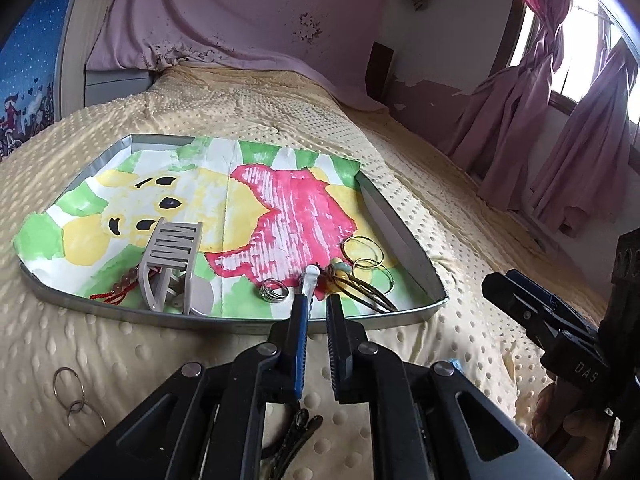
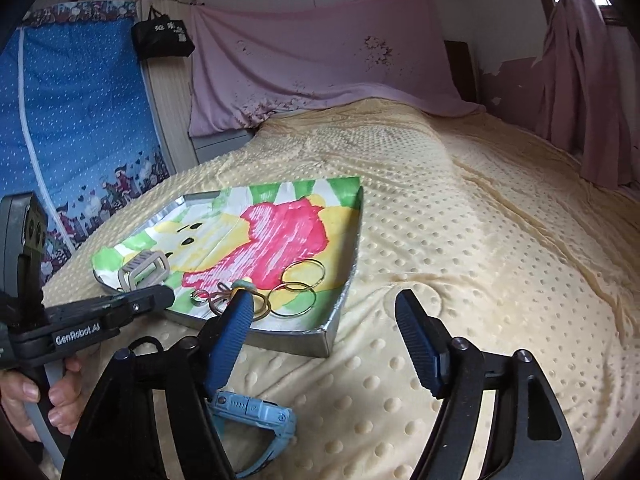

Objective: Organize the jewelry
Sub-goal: 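Open both tools to drop the clip and hoops into the tray, then withdraw, then grasp the linked small silver rings with the left tool while the right grasps the black beaded keychain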

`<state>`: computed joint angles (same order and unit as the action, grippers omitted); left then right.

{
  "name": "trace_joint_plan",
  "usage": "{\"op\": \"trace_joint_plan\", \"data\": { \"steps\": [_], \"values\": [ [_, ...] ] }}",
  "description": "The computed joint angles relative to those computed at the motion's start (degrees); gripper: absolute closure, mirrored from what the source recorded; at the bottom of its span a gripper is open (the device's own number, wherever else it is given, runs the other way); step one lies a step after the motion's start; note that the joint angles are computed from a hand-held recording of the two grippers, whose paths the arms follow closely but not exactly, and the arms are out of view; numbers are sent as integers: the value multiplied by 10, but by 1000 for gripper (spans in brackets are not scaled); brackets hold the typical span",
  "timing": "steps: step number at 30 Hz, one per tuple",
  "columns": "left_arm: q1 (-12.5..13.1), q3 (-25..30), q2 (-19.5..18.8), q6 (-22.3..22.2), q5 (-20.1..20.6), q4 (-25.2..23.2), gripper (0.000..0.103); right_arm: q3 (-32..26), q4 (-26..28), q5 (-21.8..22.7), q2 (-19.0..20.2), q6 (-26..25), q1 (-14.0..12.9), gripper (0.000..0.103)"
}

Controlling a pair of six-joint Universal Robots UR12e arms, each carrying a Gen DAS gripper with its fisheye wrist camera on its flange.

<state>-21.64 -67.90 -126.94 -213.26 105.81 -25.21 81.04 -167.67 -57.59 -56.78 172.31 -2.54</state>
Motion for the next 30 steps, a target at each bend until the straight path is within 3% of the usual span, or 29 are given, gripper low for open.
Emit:
{"op": "trace_joint_plan", "data": {
  "steps": [2,5,9,11,13,16,18,25,30],
  "values": [
    [-3,-5,4,3,5,4,90,5,-7,5,-5,14,-3,22],
    [-9,-17,13,-2,20,15,75,18,-20,8,-14,25,-4,20],
    [-16,-36,27,-7,46,32,51,42,-52,6,-28,40,-7,10],
    [-21,-45,34,-2,65,39,44,52,-63,14,-35,52,-11,9],
    [-25,-56,42,0,86,50,25,64,-77,23,-42,62,-13,9],
    [-34,-76,54,1,129,74,7,83,-100,36,-52,60,-16,6],
    [-39,-89,63,8,149,85,6,99,-117,47,-61,56,-19,1],
    [-57,-132,87,38,221,122,1,146,-154,58,-93,60,-23,1],
    [-61,-167,107,34,234,140,1,177,-170,70,-113,68,-24,1]
  ]
}}
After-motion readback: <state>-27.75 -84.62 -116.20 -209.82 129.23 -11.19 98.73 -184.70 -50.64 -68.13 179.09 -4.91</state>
